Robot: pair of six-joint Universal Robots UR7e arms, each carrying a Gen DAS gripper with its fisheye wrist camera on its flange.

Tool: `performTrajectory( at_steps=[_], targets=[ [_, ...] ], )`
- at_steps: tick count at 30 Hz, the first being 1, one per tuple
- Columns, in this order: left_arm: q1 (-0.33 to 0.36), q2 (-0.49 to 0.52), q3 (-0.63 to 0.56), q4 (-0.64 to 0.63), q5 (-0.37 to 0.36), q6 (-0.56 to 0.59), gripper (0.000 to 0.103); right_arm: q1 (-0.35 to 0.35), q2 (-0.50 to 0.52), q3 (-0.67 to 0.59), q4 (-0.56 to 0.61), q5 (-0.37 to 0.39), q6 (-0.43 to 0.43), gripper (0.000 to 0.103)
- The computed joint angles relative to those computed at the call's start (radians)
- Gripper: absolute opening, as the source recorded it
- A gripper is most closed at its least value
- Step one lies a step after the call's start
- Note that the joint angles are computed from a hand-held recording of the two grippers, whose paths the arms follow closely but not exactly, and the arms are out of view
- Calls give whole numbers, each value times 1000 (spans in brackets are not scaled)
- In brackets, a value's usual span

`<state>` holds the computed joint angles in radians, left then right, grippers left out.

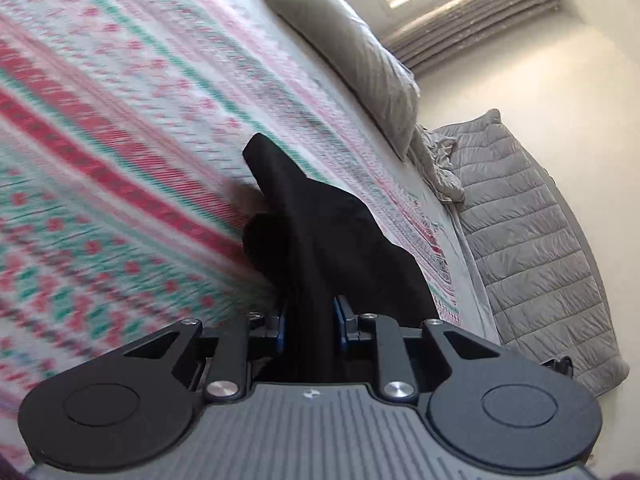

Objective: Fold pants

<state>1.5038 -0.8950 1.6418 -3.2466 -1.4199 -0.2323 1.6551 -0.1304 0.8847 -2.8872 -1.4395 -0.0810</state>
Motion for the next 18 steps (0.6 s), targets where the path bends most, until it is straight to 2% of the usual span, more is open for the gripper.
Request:
performTrajectory(
  at_steps=[5,7,8,9,10,11,12,13,16,18],
  targets=[
    [2,76,-74,-81,-64,20,25,-10,34,-77,-56,53,-74,19],
    [7,88,-83,-110,-66,33,25,-15,48,-101,-67,81,-103,19],
    [5,94,-88,-115,-39,51,27,-17,59,-119,-63,86,-110,19],
    [-4,98,-93,-106,21,70,32,-19,71,-143,-49,75,-113,21],
    [-15,100,-94,-93,97,97,36,-19,88,-172,-32,39,-108,23],
    [-24,108,-94,-104,158,137,46,-14,107,-209,1,-19,-106,28],
    [-29,118,-95,-129,181,173,51,-8,132,-255,39,-86,-106,31],
    [-35,119,-94,-136,201,189,51,-9,141,-261,40,-112,-116,32],
    [-62,113,-82,-159,277,200,52,-4,101,-186,-6,-124,-120,34],
    [-86,109,-70,-174,350,226,56,-1,75,-137,-37,-117,-116,43]
  ],
)
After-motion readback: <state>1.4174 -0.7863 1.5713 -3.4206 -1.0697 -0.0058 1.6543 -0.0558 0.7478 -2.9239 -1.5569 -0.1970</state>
